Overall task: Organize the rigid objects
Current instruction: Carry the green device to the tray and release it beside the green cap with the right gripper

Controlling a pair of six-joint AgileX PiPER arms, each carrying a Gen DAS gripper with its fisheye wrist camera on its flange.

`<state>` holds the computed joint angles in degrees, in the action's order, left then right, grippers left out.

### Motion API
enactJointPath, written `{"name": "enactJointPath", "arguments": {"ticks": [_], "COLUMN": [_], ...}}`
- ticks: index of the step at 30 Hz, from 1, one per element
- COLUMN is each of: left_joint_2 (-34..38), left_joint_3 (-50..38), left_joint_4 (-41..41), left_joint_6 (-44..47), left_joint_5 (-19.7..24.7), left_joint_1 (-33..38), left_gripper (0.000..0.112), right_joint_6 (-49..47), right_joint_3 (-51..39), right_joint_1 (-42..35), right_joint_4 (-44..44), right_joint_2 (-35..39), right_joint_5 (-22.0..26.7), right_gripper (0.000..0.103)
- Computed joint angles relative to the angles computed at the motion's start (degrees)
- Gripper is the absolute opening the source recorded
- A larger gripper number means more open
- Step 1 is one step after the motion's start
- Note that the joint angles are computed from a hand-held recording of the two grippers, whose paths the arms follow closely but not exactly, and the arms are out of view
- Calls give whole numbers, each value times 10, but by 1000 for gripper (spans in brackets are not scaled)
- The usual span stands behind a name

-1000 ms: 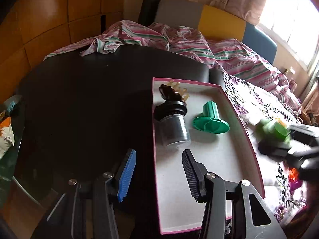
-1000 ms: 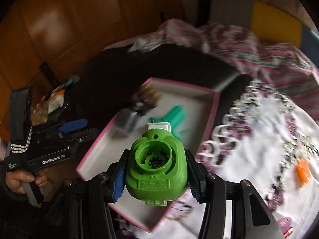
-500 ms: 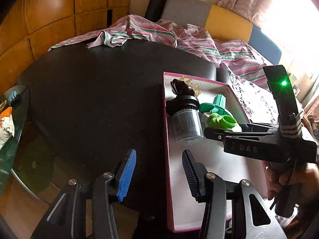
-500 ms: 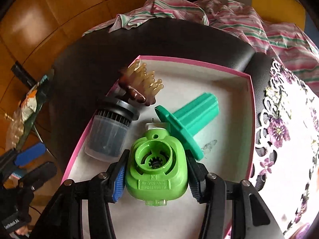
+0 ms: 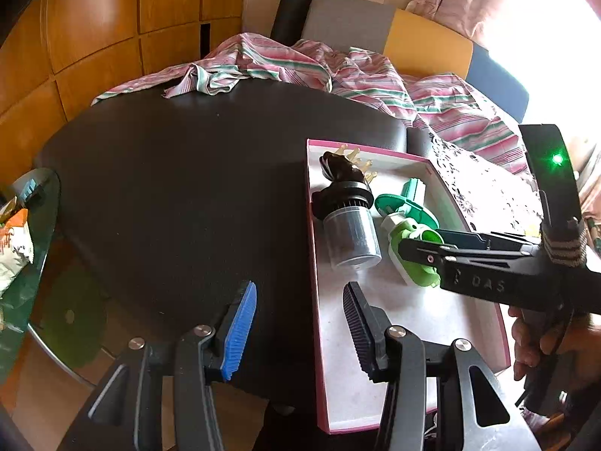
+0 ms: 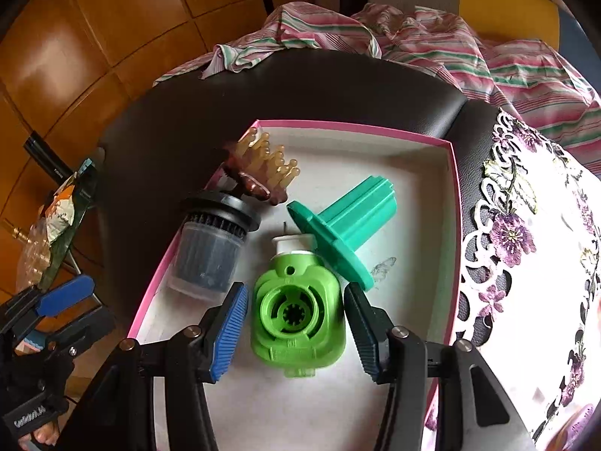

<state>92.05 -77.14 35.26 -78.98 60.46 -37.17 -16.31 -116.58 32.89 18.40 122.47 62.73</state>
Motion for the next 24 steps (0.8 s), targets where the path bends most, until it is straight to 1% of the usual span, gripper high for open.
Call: {"name": "enactJointPath", "arguments": {"ticks": [1, 3, 5, 6, 9, 14, 16, 24], "left_joint_2": [-1, 0, 0, 0, 0, 0, 0, 5], "left_joint_3": [-1, -3, -6, -7, -8, -11, -12, -20], "left_joint_4": [2, 5, 8, 10, 15, 17, 16, 17], "left_joint_6": [-1, -2, -2, -2, -3, -2, -2, 2], "left_joint_5": [2, 6, 9, 11, 16, 21, 21, 29], "left_joint_1": [-2, -5, -8, -9, -14, -19, -19, -26], "left_gripper": [49, 49, 49, 49, 49, 50, 50, 50], "right_joint_6": [-11, -6, 6, 15, 29, 33, 31, 22], "right_joint_3": [-2, -41, -33, -43, -54, -86, -79, -15], "right_joint_1": [-13, -13, -7, -3, -3, -6, -9, -14], "right_joint_4": [14, -4, -18, -21, -20, -11, -6, -12], "right_joint_2": [5, 24, 21, 30, 37, 49, 42, -4], "right_joint_5": [-10, 18, 5, 0, -2, 26, 25, -18], "right_gripper": [54, 54, 53, 53, 53, 53, 53, 53]}}
